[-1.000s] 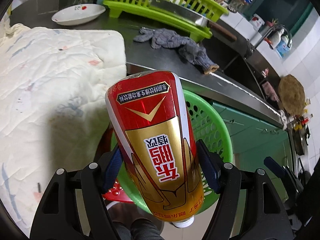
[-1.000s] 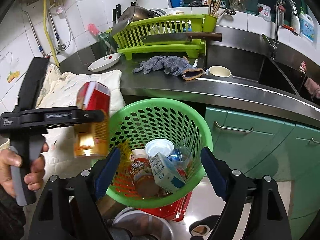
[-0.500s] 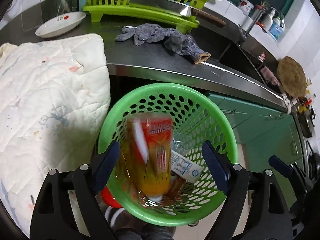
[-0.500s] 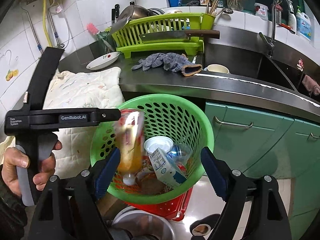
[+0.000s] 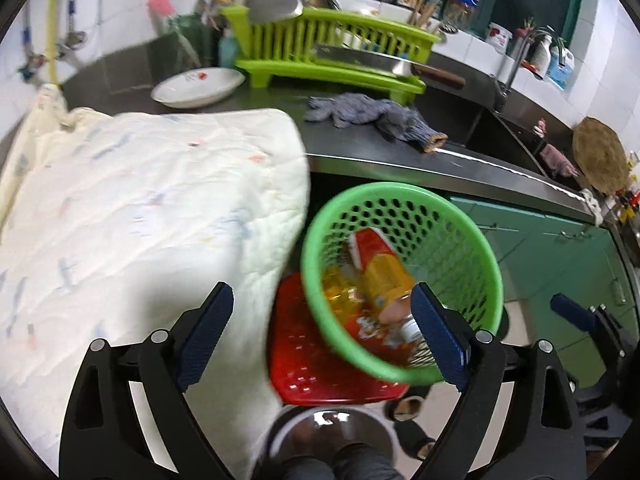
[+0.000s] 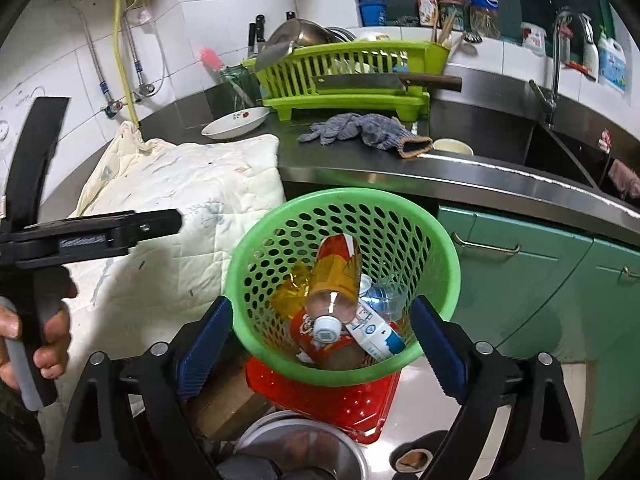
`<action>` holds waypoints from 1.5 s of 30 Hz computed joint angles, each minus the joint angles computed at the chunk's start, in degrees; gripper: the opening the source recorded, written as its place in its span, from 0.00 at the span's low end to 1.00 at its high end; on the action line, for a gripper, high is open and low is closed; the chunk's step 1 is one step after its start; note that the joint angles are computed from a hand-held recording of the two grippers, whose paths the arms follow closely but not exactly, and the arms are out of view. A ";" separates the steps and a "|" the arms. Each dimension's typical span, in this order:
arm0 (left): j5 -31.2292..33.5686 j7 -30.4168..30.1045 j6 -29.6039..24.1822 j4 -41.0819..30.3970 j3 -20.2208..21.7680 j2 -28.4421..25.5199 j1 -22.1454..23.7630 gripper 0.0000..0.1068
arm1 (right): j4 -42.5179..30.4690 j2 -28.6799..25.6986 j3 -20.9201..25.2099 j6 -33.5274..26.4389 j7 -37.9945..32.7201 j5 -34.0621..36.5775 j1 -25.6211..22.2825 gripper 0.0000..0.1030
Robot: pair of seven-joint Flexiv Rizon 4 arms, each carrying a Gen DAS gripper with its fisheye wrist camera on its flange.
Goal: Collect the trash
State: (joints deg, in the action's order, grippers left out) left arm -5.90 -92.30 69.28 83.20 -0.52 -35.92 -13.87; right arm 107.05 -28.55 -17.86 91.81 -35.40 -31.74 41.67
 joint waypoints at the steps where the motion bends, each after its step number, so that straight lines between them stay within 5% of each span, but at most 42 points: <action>1: 0.73 -1.02 1.05 1.99 1.18 1.45 -0.36 0.86 | 0.15 0.14 -0.80 0.26 0.34 -0.28 0.99 0.86; 18: 16.45 -19.81 10.26 24.10 13.15 19.43 -1.50 0.92 | -6.01 -1.11 9.53 -2.06 -4.18 -1.19 -0.60 0.89; 28: 32.24 -35.14 7.87 27.87 15.12 26.53 -0.44 0.92 | -4.28 0.29 7.72 0.60 -2.36 -1.44 2.72 0.90; 45: 48.26 -51.58 4.53 32.64 8.08 35.04 7.74 0.92 | 1.44 2.40 -10.23 4.27 -0.78 -0.93 20.32 0.90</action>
